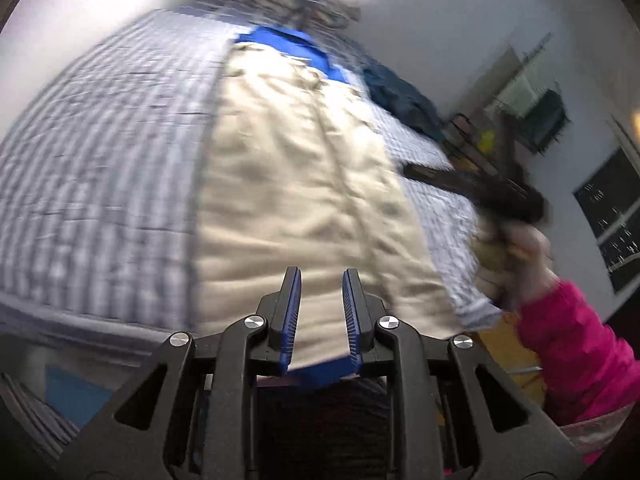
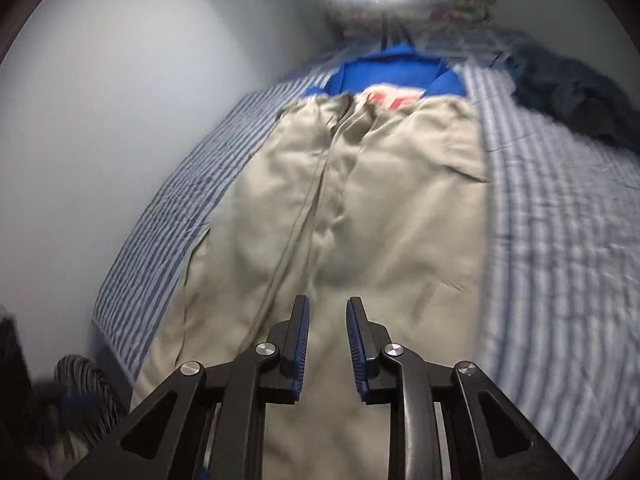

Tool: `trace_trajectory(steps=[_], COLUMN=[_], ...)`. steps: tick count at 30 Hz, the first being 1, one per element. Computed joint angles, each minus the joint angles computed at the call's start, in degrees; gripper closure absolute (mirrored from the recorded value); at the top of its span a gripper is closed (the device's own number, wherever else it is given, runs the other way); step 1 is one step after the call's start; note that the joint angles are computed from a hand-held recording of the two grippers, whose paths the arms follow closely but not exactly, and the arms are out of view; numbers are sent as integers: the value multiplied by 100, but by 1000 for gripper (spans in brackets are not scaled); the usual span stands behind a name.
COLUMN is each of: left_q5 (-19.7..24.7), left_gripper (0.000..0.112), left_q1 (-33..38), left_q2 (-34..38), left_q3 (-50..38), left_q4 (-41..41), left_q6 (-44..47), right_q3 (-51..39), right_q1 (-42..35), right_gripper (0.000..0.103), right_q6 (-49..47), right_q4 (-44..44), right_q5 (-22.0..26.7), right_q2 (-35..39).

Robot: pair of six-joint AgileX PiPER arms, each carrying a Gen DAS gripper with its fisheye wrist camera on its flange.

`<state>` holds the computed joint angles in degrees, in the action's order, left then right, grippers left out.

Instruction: Fold large clothes

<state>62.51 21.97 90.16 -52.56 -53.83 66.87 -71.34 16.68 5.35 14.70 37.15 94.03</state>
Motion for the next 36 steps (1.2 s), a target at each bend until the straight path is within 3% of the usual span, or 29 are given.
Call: trace_trajectory(steps=[6,9,10,12,14,16,18,19,20,22,30,32,36], left_q5=[-723,-944,-1161,-2010,-2237,-1805,-1393,-1264,-1153,-1038,-5,189,574], left_gripper=[93,93,93,91,91,91,88,74,51,42,42,42,42], left_q1=[-135,-417,-650,-1018,-1136,-990,-711,-538,-348,-127,8,35,45], left_q2=[267,474,555,249,126,241,240,219,200,318,1787,2015,2473], left_q3=[192,357,494,1074,1167,851,630,562,493,342,-905,-1068,-1461], left_q4=[-239,-148,-7,-331,-360,-9,91,31,-12,-85,313,171,-13], left_q6=[389,405,439,1100,1238,718,515,512,493,388,-732,-787,-1064], right_q3=[1400,1855,1996,2309,2300,2240,2323,2387,2534,2903,4009,4214,4282], right_q1=[642,1118,1262,1779,2039,1930,1639,1578,1408,844,-1976,-2334,-2371], right_gripper=[81,75,75,74,74,74,65,51,37,32,39,39,41], right_q6=[1018,1504,1650,2534,2912,2709,2040,2036,2012,1317,-3003,-3840,-4556], right_q4=[-771,-1039,-1139,-2019,-2594,-2251,-1589,-1601,-1609,-935,3648,4423,5246], right_q5=[-193,-470,-540,-760,-653,-548,-543,-545,-582,-734,56,326,377], right_q2=[-1157,-1150,-1124,-1045,-1035,-1136,-1485,-1670,-1971,-2435,-2575,-2431,-2089])
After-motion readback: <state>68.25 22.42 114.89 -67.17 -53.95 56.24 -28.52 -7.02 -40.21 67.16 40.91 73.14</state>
